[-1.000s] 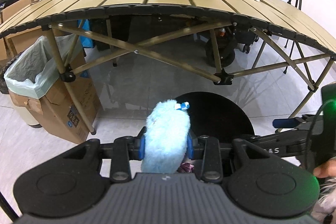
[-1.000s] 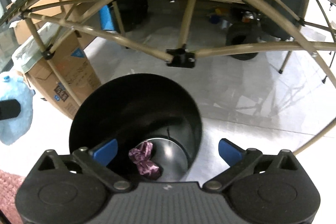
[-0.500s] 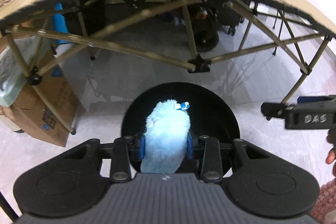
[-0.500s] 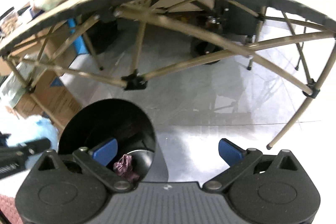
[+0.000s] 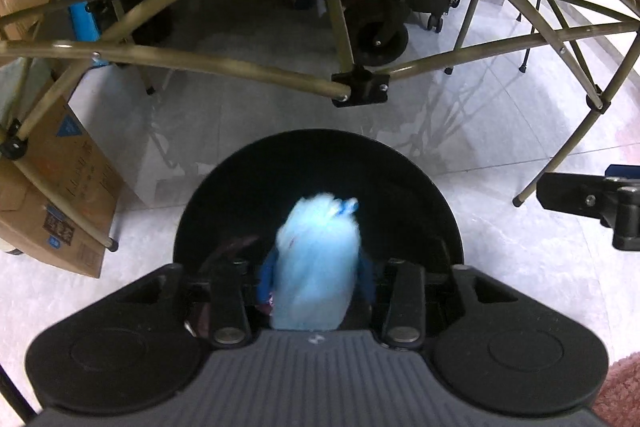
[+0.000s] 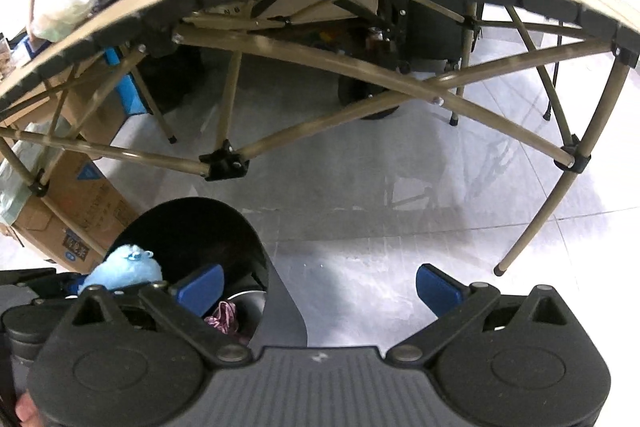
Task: Organize soft objects
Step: 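Lower the left tool into the bin and open it to drop the blue plush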
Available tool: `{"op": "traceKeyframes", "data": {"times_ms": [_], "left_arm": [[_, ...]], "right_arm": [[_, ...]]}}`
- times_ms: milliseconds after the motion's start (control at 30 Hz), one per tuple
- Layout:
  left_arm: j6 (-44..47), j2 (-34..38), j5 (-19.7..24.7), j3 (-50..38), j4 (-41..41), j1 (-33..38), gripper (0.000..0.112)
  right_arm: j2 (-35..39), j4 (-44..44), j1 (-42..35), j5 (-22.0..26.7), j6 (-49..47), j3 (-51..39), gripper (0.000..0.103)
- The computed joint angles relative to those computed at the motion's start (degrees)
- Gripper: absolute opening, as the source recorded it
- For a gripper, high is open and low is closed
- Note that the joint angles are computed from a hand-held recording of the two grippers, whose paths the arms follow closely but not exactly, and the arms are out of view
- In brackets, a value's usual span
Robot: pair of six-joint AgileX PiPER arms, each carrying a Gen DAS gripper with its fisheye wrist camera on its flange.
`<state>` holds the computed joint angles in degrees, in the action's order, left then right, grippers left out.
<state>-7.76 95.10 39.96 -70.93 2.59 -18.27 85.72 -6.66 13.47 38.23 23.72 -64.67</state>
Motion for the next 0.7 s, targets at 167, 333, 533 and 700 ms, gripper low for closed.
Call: {"op": "traceKeyframes", "data": {"times_ms": [167,333,533,700], "left_arm": [[-8.1,-1.3,-2.2,1.7,8.6,-1.7,0.102],[-6.8,-0.9,-0.3,0.2,4.7,0.5,0.103],[-7.2,-1.2,0.3,-0.2,4.5,0.6,0.103],[-7.6,-2.0,0.3,0.1,4.7,0.1,0.103]], "right_arm": [[0.6,-0.2,-0.3,-0.3,0.4,0.1,0.103],[1.1,-0.5,-0.6,-0.5,0.8,0.1,0.103],[1.3,-0.4,-0.4,-0.6,0.9,0.2,0.103],[1.3,-0.1,-0.4,-0.5,0.4,0.1,0.103]]}}
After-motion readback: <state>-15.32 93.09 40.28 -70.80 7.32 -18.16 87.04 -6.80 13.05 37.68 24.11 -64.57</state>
